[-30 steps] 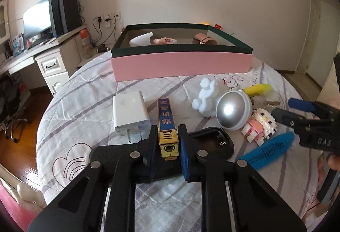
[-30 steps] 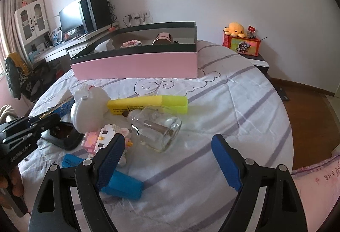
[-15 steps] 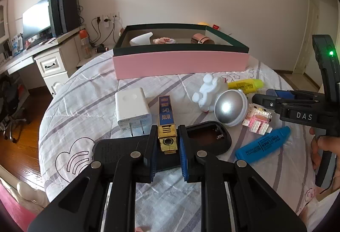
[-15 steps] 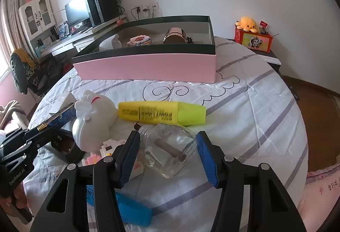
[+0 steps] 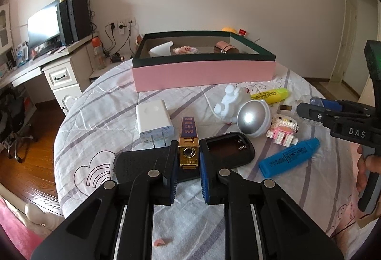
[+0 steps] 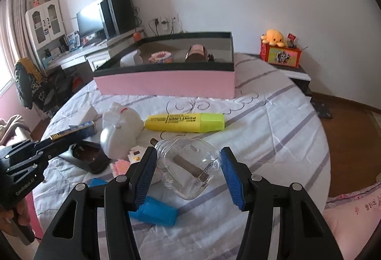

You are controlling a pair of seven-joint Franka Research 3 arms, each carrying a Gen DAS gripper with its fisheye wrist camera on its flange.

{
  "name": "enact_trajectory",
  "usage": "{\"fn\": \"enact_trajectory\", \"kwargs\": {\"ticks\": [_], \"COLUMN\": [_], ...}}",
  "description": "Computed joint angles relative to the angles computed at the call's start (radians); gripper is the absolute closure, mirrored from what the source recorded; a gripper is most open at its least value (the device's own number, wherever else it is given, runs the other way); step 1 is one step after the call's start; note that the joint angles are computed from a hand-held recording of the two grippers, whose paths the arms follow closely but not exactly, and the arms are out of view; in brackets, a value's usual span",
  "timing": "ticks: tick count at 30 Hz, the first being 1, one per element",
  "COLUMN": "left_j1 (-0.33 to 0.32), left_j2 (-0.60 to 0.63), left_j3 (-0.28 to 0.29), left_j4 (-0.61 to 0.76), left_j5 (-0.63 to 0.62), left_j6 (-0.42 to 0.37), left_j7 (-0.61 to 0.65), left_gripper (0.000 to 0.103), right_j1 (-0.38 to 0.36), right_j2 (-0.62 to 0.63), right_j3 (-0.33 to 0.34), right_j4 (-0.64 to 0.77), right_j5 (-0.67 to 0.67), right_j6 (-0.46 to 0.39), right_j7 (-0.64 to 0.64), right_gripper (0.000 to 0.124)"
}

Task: Organize rigid objects
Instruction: 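Grasp the blue-and-yellow box with the left gripper while the right gripper grasps the glass bottle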

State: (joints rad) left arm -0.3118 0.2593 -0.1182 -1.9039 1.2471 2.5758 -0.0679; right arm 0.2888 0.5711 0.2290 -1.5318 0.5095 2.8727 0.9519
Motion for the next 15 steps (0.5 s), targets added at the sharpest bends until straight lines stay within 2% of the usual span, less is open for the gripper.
{"fn": "enact_trajectory", "kwargs": {"ticks": [11,15], "left_j1": [-0.010,-0.006], "left_j2": [-0.027,-0.019], "left_j3": [-0.023,-0.019], "left_j4": [-0.050,-0.076], "left_j5": [-0.021,-0.015], "left_j6": [-0.043,-0.006], "left_j7": [0.005,-0.023], "left_gripper": [0.087,0.087], "right_j1": [-0.018,-0.020], "right_j2": [-0.048,-0.057], "right_j3": [0.028,0.028], "right_j4": [-0.053,-0.079], "right_j5": [0.052,0.074], "right_j6": [-0.007,-0.004], "right_j7": [-0.066,-0.077], "right_gripper": [0.067,0.069]}}
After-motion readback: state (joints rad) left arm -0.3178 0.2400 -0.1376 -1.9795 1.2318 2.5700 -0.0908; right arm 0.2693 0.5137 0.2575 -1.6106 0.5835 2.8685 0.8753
